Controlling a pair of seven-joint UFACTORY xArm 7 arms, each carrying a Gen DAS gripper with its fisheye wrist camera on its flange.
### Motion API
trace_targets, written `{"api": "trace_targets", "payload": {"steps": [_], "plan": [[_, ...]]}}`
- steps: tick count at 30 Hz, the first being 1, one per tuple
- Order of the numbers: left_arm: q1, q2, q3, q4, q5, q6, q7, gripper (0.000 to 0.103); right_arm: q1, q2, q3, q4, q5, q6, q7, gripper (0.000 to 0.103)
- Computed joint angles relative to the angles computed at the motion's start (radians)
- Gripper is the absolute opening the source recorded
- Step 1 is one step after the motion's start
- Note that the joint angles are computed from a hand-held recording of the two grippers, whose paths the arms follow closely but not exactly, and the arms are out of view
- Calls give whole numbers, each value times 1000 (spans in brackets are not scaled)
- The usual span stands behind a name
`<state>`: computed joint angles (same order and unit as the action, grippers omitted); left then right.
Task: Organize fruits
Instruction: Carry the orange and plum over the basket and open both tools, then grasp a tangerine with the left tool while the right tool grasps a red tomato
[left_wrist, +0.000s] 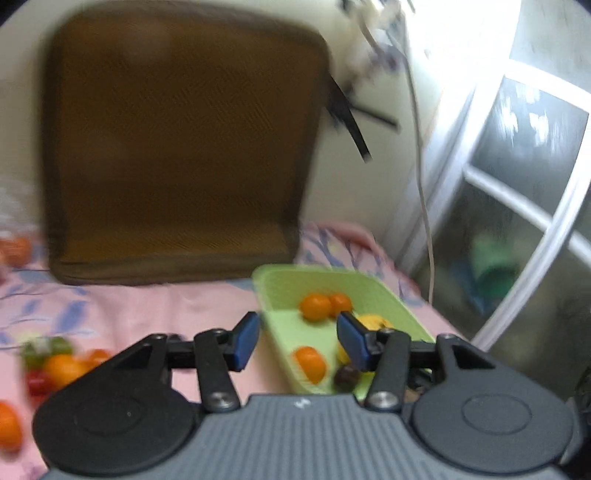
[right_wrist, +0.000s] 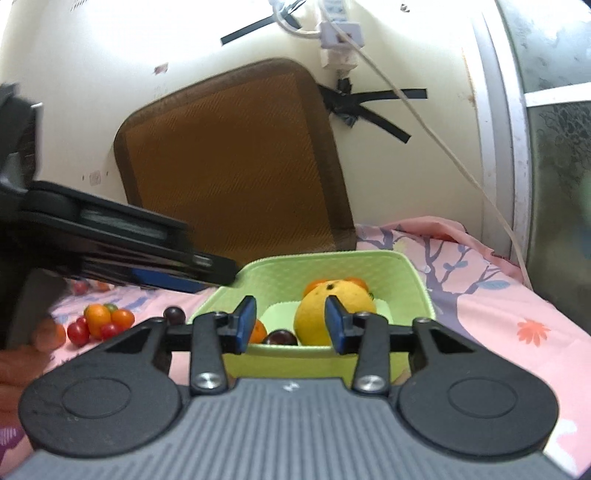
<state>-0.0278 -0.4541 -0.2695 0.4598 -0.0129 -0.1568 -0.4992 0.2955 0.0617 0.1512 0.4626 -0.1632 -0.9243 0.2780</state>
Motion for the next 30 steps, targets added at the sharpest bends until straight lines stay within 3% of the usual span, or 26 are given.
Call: {"api": "trace_targets", "payload": {"steps": [3,7,10,14,19,23,26,30], "plan": [[36,-236,46,-153,-20,46,-16,48,2,-14,2,-20,9,-36,11,44],[204,-556,31,-299,11,267,-52,48,-2,-43,1,-24,-81,-38,66,44],[228,-650,111,-354,39,370,-46,48,7,-51,8,15,-201,29,129,43],[235,-643,125,-385,74,377,-40,52,26,-15,29,123,-381,174,235,43],[172,-538,159,-381,83,288,3,64,76,32,78,228,-428,316,245,43],[155,-433,178,-355,84,236,46,64,125,82,112,309,-438,398,151,43],[145,-408,179,-358,67,208,54,64,128,130,147,389,-484,479,133,43],[155,-399,175,-359,53,209,62,61,118,185,202,462,-463,564,90,36]]}}
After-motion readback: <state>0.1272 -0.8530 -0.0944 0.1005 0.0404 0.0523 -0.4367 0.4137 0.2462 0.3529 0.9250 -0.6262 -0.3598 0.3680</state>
